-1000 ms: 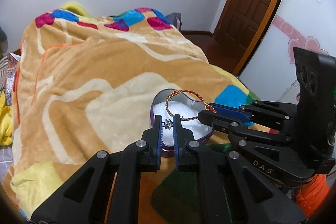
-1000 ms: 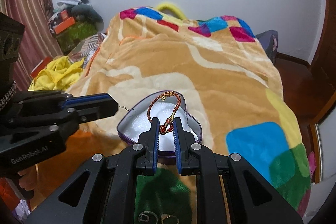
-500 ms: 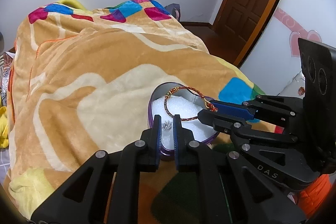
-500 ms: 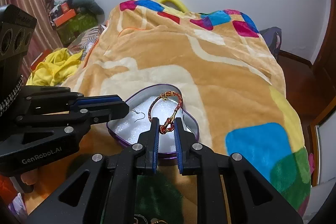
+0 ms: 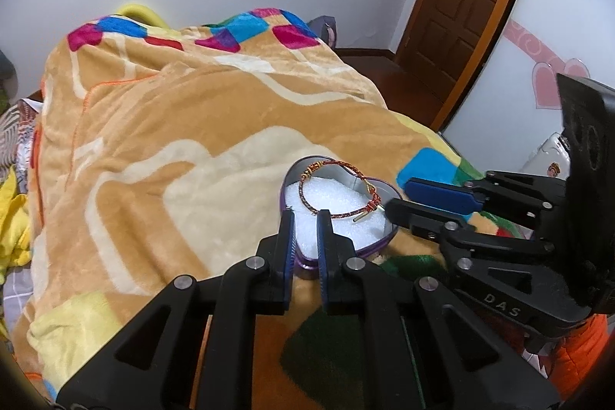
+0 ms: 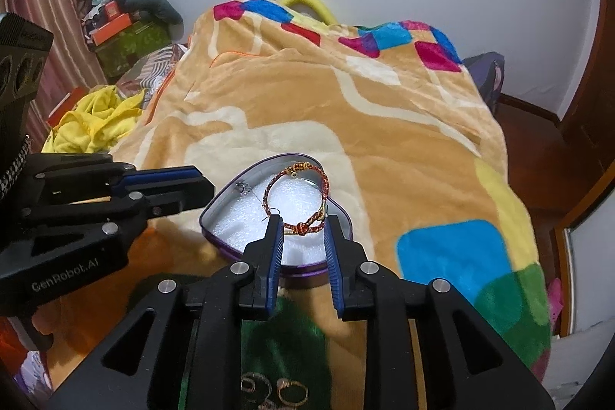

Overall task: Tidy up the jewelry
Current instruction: 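Move both open tools back over the remaining jewelry pile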

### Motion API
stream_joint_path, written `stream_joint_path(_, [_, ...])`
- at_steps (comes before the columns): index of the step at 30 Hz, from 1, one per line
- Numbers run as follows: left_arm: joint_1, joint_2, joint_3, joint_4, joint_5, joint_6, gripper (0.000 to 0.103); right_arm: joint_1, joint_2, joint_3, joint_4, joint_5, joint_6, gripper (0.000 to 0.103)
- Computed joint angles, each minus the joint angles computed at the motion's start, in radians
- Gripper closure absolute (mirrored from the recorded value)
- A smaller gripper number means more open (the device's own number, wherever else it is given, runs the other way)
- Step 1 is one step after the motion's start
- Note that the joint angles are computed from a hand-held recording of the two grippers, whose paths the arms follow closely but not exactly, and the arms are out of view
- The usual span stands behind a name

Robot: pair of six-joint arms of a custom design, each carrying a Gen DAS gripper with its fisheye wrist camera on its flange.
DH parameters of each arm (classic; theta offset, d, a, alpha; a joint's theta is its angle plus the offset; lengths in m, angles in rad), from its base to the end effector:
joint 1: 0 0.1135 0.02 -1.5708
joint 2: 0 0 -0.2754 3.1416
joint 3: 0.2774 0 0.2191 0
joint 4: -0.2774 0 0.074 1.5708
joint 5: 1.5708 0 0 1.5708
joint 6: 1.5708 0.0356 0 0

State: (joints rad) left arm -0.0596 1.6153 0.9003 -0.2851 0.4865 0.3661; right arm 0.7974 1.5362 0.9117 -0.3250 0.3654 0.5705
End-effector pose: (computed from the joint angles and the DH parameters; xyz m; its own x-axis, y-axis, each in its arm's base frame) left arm 0.2862 -0.0338 0.2070 -0.6753 0.3573 -0.6453 0.5853 0.7919 -0.1740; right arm 0.2040 0.1907 0.2270 -0.7605 -0.0569 -0.6468 -0.1334 0.9886 0.0698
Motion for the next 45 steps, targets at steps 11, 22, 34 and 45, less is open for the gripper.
stream_joint_path(11, [0.069, -0.205, -0.064, -0.085, 0.029, 0.041, 0.066, 0.174, -0.107, 0.056, -0.187, 0.215, 0.144, 0.063])
stream_joint_path(22, [0.146, -0.426, -0.133, -0.222, 0.067, 0.132, 0.054, 0.389, -0.165, 0.116, -0.44, 0.418, 0.425, 0.058])
stream_joint_path(34, [0.156, -0.508, -0.237, -0.292, 0.069, 0.187, 0.049, 0.537, -0.168, 0.066, -0.616, 0.457, 0.758, 0.057])
stream_joint_path(45, [0.038, -0.451, -0.378, -0.163, -0.033, 0.128, 0.049, 0.562, -0.193, -0.149, -0.447, 0.313, 0.86, 0.057])
